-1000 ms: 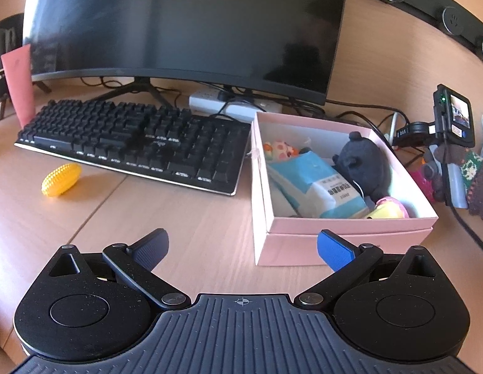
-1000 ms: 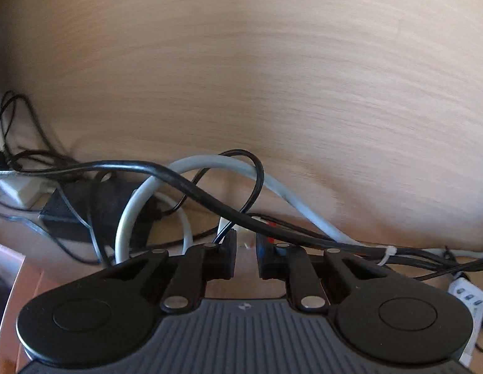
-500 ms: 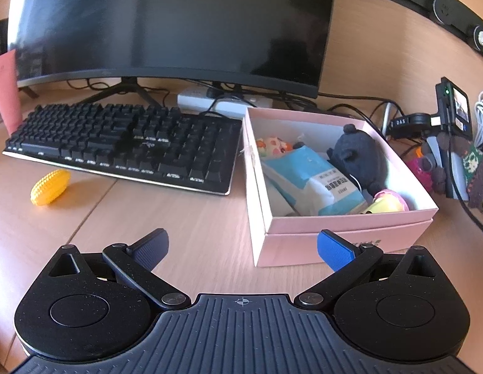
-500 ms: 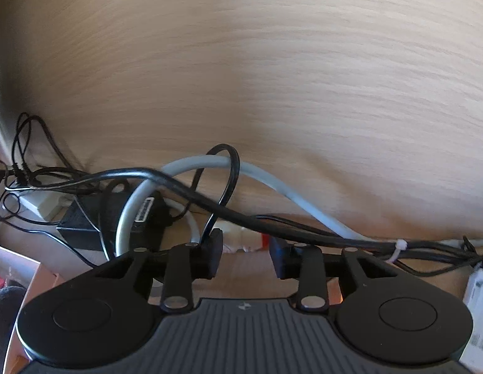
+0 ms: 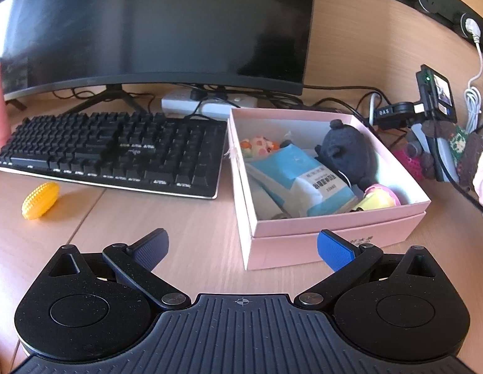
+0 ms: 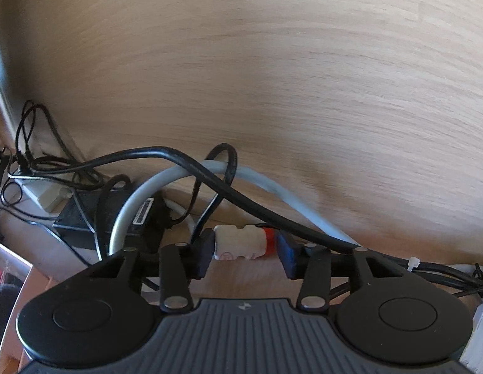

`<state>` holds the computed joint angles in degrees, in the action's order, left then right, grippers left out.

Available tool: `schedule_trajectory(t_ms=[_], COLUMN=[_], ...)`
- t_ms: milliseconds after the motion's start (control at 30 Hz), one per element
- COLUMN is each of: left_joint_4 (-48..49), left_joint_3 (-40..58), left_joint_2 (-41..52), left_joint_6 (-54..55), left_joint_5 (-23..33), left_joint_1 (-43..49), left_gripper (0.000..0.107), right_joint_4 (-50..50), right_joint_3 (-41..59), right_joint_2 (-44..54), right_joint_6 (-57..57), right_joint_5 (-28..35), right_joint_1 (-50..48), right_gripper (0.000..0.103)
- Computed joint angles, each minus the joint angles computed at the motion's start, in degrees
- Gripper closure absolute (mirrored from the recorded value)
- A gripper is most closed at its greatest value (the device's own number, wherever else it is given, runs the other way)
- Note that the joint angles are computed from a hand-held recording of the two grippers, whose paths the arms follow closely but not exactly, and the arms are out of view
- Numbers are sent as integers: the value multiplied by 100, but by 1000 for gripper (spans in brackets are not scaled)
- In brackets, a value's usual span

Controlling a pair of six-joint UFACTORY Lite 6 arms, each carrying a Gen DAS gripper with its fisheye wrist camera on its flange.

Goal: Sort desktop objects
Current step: 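Grasp the white red-capped bottle among the cables with the right gripper, then set the white bottle on the open desk and open the right gripper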

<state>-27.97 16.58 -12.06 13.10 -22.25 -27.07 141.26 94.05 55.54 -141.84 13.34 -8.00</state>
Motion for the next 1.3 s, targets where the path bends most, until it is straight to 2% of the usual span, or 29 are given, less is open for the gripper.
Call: schedule_trajectory(t_ms=[100,133,167,267,333,433,500,633,800,833,933,967,1033,1100,1233,1300], left_joint_4=[-121,-162,-243,-748,-1222,-1933,-2728,-3677,-4141,-4233,-4517,-4595,-4743,-4890,-5203,-5380], left_joint_3=[20,27,40,88,152,290,508,899,1190,1303,1541,1604,1668,1676,1606,1504], left_joint_2=[-10,-25,-32,-14,15,151,438,1126,1700,1861,2187,2276,2345,2349,2196,2020], left_joint_6=[100,130,189,509,767,1179,1702,1960,1835,1847,1918,1922,1904,1902,2065,2181], left_joint_5=[28,40,46,-22,-75,-137,-219,-412,-776,-819,-987,-1049,-1161,-1242,-1316,-1327], left_joint_1=[-84,-129,-204,-576,-934,-1549,-2094,-3003,-4021,-4196,-4590,-4687,-4850,-4976,-5073,-5048], left_gripper=[4,4,4,4,4,4,4,4,4,4,4,4,4,4,4,4], right_joint_4=[-318,-445,-540,-913,-887,-938,-952,-1765,-3844,-4164,-4868,-4750,-3794,-2595,-214,470], right_joint_3=[-63,-176,-318,-1102,-1969,-3635,-4710,-6851,-8767,-8947,-9400,-9554,-9554,-9133,-7705,-6923], right_joint_2=[-42,-111,-201,-721,-1319,-2561,-3498,-5624,-8185,-8506,-9586,-9871,-9751,-8987,-6589,-5493], right_joint_6=[352,488,595,977,861,589,405,428,1795,2112,3112,2996,2045,846,-1307,-1947], right_joint_5=[86,142,210,587,976,1689,1952,1895,1762,1872,1816,1892,1768,1632,1823,1969], right_joint_1=[-57,-98,-144,-346,-500,-811,-920,-961,-951,-952,-791,-927,-913,-1005,-1188,-1022], right_gripper=[56,61,61,61,61,61,61,61,61,59,10,9,9,6,3,3])
